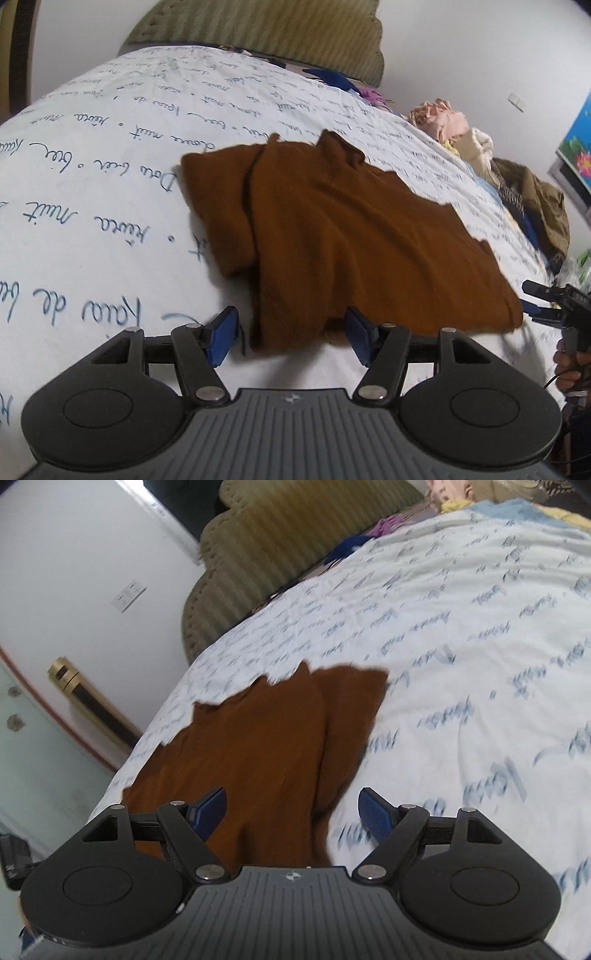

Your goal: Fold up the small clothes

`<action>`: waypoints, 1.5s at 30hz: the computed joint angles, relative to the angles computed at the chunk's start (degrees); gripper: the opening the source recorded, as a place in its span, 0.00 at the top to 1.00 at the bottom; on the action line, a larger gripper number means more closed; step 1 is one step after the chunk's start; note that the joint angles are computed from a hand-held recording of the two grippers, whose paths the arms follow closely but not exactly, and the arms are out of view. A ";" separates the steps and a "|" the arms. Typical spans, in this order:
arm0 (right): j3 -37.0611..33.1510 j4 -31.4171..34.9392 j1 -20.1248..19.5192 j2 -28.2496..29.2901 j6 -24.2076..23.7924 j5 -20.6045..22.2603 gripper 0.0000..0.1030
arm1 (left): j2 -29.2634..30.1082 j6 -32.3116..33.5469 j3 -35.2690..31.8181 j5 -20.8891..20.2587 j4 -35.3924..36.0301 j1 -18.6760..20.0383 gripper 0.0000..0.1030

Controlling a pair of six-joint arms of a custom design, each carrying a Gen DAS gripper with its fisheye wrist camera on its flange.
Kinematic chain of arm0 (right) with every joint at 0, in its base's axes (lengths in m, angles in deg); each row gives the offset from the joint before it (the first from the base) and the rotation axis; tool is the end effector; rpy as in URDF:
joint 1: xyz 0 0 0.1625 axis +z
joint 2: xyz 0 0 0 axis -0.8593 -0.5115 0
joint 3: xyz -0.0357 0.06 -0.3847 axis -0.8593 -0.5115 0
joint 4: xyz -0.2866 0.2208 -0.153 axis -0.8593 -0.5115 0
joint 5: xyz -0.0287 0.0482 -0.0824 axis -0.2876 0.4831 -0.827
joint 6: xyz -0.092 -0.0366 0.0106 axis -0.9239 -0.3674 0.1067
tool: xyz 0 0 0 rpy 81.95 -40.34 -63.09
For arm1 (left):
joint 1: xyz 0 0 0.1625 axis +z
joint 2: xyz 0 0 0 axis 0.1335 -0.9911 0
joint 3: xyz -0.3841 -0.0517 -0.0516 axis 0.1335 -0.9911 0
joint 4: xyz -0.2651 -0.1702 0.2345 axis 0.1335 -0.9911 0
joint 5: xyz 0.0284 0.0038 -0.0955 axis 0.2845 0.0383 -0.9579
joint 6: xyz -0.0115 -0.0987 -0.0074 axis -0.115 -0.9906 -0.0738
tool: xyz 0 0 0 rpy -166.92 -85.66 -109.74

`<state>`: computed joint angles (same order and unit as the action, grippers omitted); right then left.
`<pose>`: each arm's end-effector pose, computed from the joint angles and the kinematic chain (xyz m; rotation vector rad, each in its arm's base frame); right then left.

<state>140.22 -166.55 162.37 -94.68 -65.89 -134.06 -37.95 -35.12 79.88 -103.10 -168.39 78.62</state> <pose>0.2180 -0.5873 -0.0281 -0.3483 -2.3502 1.5966 0.0822 -0.8411 0.2839 1.0903 2.7604 -0.4776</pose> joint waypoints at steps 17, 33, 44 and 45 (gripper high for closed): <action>-6.06 6.94 5.30 2.91 -9.36 -15.06 0.93 | -4.80 7.98 8.35 5.26 -8.55 -0.33 0.93; -24.62 11.16 6.77 11.58 -23.89 -16.11 0.48 | -6.76 7.75 15.63 2.92 -19.41 -3.92 0.91; -30.85 12.19 7.23 15.84 -27.43 -22.65 0.31 | -6.82 9.24 29.48 13.82 -39.25 -5.79 0.88; -30.91 10.67 7.28 15.89 -28.07 -22.22 0.28 | -7.06 9.30 29.83 13.94 -39.70 -6.02 0.88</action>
